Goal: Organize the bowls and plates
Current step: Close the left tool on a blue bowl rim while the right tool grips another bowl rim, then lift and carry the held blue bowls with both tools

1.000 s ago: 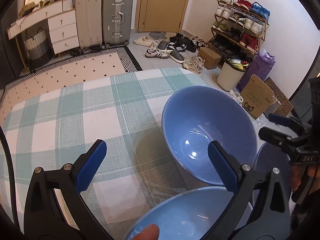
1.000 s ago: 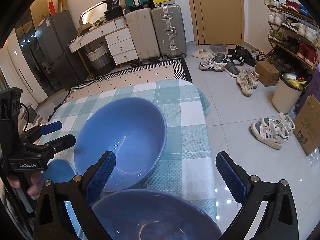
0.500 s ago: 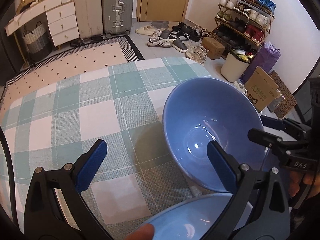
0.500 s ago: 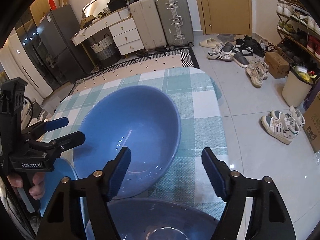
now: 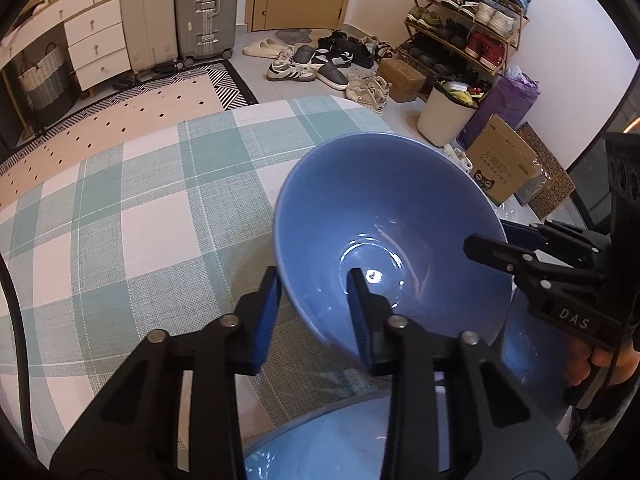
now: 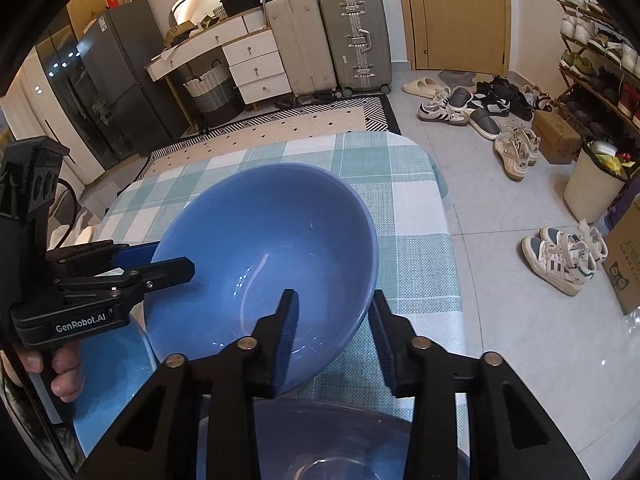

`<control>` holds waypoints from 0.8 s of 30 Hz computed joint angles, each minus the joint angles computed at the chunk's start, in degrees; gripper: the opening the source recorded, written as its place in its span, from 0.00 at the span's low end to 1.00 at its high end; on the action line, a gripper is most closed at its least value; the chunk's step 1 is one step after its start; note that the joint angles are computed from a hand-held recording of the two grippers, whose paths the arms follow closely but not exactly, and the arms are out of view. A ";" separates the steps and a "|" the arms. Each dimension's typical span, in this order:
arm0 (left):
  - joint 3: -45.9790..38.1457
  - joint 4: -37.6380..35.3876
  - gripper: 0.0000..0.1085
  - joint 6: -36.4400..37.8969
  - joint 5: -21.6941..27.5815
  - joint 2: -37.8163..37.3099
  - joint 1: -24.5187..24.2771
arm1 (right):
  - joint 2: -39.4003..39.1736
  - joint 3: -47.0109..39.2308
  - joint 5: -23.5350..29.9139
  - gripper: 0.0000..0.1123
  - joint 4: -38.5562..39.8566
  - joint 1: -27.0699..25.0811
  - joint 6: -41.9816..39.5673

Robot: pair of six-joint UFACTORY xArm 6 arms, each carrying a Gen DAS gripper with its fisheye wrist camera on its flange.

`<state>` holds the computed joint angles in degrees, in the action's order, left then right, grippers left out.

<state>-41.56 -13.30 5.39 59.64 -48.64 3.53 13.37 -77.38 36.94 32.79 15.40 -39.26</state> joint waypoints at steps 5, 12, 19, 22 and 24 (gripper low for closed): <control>0.48 2.62 0.19 -1.98 -0.90 -0.72 -1.08 | -0.42 0.89 -1.46 0.28 -1.22 0.31 0.59; 0.55 3.15 0.18 -1.80 -1.60 -1.99 -1.16 | -1.87 2.88 -4.35 0.27 -2.11 0.92 -0.01; -0.23 3.22 0.18 -2.06 -1.53 -3.03 -1.30 | -2.82 3.59 -5.59 0.27 -1.89 1.11 -0.72; -0.63 3.98 0.18 -2.51 -1.35 -3.79 -1.87 | -3.40 4.02 -5.83 0.27 -1.64 1.07 -1.08; -0.96 4.50 0.18 -2.99 -1.12 -4.38 -2.24 | -4.18 4.70 -6.12 0.27 -1.22 1.08 -1.49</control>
<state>-42.52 -8.79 2.40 58.51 -53.02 1.29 9.19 -72.68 30.82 31.57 16.48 -40.75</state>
